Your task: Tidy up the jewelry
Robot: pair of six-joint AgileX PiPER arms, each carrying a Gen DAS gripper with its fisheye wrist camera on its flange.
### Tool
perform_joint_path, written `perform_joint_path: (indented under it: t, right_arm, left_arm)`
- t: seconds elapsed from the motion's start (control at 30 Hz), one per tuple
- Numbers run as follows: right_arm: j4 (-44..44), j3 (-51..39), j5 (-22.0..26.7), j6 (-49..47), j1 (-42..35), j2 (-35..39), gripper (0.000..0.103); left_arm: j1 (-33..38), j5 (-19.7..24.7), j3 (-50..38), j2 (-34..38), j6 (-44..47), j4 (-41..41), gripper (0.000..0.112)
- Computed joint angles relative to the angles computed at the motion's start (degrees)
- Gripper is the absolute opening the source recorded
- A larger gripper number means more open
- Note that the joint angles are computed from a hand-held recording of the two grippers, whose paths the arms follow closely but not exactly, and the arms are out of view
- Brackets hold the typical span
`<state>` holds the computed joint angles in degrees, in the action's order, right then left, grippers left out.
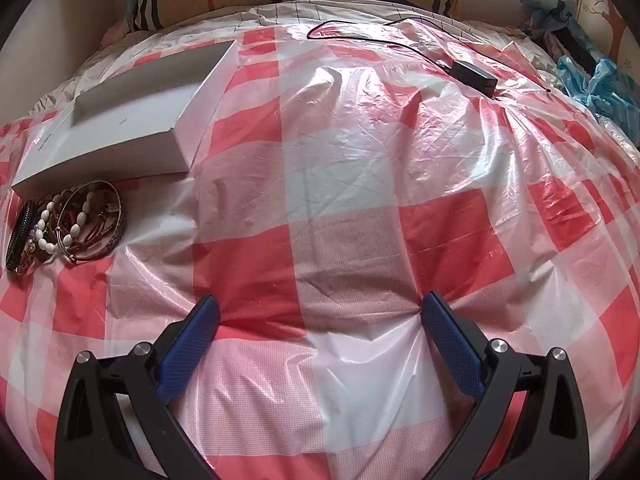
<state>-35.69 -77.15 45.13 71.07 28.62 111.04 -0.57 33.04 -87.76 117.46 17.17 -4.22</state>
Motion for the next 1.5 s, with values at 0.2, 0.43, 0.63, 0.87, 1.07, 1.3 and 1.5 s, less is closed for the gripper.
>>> perform_joint_path:
  t: [0.2,0.43,0.63,0.87,1.07,1.3,1.5]
  right_arm:
    - [0.0,0.0,0.1,-0.1,0.0,-0.1,0.096]
    - [-0.1,0.3,-0.2,0.2,0.0,-0.2,0.096]
    - [-0.2,0.5,-0.3,0.2,0.0,-0.3,0.096]
    - [-0.2,0.6,-0.3,0.3,-0.1,-0.4,0.096]
    - [-0.2,0.5,-0.2,0.2,0.0,-0.3,0.096]
    - [-0.2,-0.5,1.0,-0.2,0.3,0.3,0.096]
    - [-14.5,1.8,8.9,13.3,6.9,-4.2,0.096]
  left_arm:
    - [-0.1,-0.1,0.0,0.0,-0.3,0.5,0.096]
    - [0.7,0.2,-0.3,-0.2,0.8,-0.1,0.096]
    - [0.6,-0.1,0.0,-0.3,0.5,0.1,0.096]
    - [0.5,-0.3,0.2,-0.4,0.3,0.3,0.096]
    - [0.7,-0.5,0.7,-0.8,0.5,0.5,0.096]
    - [0.5,1.3,-1.2,-0.5,-1.8,1.4,0.096]
    - [-0.4,6.8,-3.0,-2.3,-0.6,0.5,0.095]
